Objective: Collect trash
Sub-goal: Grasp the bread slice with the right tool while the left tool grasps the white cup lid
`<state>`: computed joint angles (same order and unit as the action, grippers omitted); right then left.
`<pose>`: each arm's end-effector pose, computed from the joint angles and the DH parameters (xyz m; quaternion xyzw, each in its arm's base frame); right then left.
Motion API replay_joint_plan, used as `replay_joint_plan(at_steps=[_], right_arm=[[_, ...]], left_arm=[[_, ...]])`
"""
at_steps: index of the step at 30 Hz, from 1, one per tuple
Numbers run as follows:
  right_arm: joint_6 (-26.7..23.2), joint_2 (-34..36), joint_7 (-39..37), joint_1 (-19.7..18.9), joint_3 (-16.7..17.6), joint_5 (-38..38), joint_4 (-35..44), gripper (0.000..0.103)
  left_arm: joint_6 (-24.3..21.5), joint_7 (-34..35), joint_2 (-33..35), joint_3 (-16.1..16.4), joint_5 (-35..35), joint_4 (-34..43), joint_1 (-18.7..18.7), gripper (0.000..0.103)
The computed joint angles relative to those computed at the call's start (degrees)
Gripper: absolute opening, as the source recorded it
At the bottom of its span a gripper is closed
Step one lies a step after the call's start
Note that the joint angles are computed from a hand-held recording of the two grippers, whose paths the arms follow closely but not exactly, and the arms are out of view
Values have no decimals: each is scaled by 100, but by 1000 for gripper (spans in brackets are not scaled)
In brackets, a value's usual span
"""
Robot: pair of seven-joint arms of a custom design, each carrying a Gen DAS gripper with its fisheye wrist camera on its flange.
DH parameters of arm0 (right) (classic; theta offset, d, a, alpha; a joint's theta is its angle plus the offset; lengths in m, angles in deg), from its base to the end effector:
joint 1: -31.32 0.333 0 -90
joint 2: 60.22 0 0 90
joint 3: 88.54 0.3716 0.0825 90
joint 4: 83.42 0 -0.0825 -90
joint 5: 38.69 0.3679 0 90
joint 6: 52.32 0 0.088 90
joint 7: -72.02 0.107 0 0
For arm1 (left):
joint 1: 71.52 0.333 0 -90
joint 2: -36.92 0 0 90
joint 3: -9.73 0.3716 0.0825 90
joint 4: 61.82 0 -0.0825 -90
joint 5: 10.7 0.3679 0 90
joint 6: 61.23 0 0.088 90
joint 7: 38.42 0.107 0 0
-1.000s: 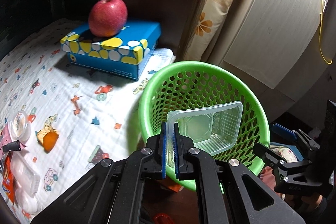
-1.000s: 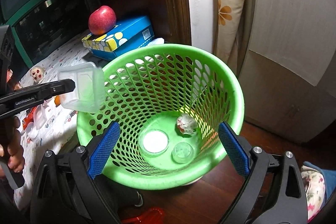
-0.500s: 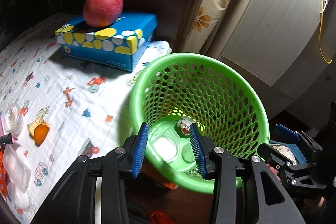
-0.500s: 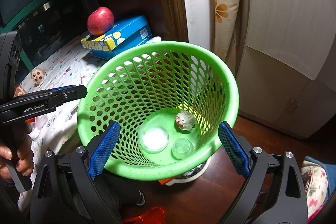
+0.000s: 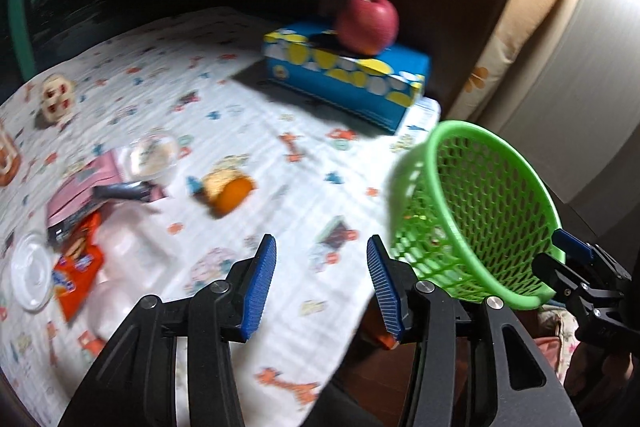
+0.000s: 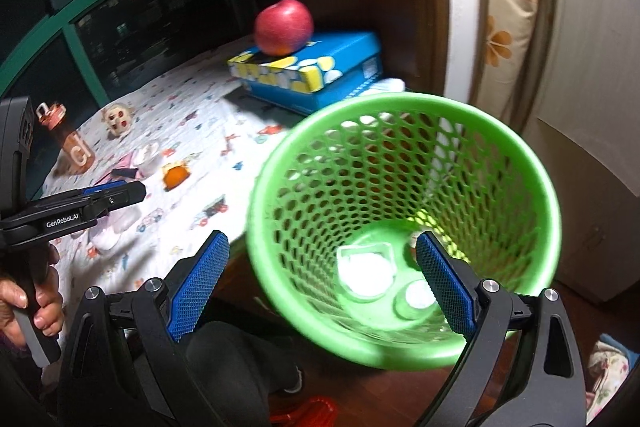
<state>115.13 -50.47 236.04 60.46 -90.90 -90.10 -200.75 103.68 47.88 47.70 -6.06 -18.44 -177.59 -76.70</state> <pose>0.5215 0.3196 0.4857 -0.6489 0.6531 -0.2072 0.3307 0.5943 -0.2071 0.5038 -0.6105 0.7175 -0.3107 0.1263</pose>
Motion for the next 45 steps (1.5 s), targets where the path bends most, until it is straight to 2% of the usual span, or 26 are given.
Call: replay_joint_plan(at_steps=[6, 17, 22, 28, 32, 36, 43, 45], right_arm=[[22, 426, -944, 154, 150, 730, 514, 94], [-66, 1146, -2663, 532, 294, 2158, 1433, 94], [-190, 1557, -3465, 631, 421, 2815, 1981, 94], [-470, 2167, -4301, 774, 513, 3460, 2844, 93], [-786, 2618, -4684, 898, 416, 3815, 3511, 93], [-1138, 3079, -4953, 979, 239, 4175, 4205, 87], [-2166, 4087, -5205, 1020, -17, 4519, 5917, 81], [-2476, 4400, -5268, 1006, -25, 4575, 6471, 75]], left_arm=[[194, -275, -352, 323, 77, -540, 200, 46], [348, -1242, -691, 963, 811, -1159, 639, 46], [316, -1659, -700, 1148, 1192, -1243, 867, 46], [224, -1773, -581, 1217, 1297, -1233, 1131, 46], [171, -1739, -447, 1212, 1245, -1168, 1263, 46], [136, -1633, -302, 1182, 1156, -1075, 1389, 46], [58, -1314, -53, 1057, 873, -877, 1594, 46], [29, -1261, 13, 1051, 873, -811, 1601, 46]])
